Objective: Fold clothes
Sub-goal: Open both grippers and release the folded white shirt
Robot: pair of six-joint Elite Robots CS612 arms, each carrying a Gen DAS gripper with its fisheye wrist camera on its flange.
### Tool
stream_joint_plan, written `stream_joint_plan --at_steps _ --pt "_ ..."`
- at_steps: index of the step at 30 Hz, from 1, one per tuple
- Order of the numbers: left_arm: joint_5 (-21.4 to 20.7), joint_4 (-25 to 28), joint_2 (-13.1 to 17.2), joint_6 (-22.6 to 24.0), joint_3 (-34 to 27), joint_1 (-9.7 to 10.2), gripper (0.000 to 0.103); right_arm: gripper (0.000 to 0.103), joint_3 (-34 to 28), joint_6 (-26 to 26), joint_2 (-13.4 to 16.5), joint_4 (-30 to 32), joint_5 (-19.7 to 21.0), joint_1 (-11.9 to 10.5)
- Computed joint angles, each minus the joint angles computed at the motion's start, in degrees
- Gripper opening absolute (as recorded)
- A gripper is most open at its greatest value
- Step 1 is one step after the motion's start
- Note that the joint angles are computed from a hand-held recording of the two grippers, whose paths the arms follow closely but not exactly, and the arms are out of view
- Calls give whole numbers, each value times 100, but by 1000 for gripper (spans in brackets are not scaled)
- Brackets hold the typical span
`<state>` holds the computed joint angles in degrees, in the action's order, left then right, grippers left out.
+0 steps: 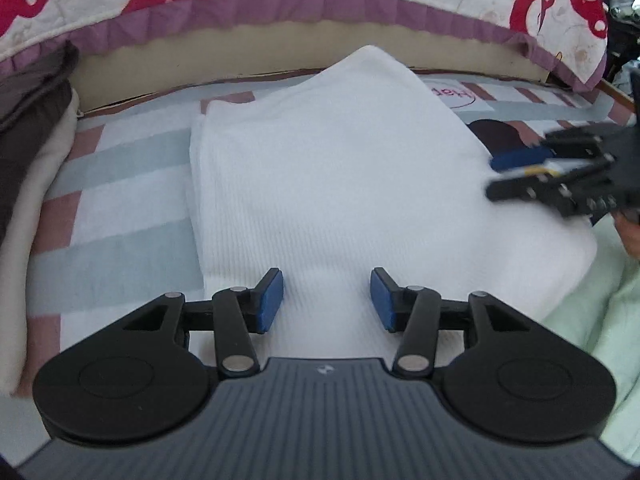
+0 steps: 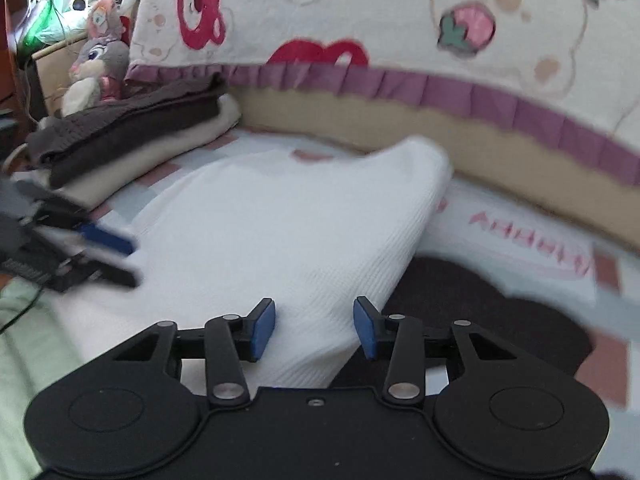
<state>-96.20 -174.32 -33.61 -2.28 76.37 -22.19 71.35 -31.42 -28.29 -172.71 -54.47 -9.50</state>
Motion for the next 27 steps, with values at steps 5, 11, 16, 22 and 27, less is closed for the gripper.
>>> stream_joint_plan --at_steps 5,11,16,22,27 --pt "-26 -29 -50 203 81 -10 48 50 -713 345 343 438 -344 75" --pt "-44 -161 -85 97 193 -14 48 49 -2131 1714 995 1023 -698 157" --pt "-61 -162 -100 58 215 -15 48 39 -2845 1894 1316 939 -1847 348" --pt "-219 -203 -127 219 267 -10 48 22 -2254 1807 1004 333 -1157 289" --pt "-316 -162 -164 306 311 2 48 24 -1747 76 768 994 -515 243"
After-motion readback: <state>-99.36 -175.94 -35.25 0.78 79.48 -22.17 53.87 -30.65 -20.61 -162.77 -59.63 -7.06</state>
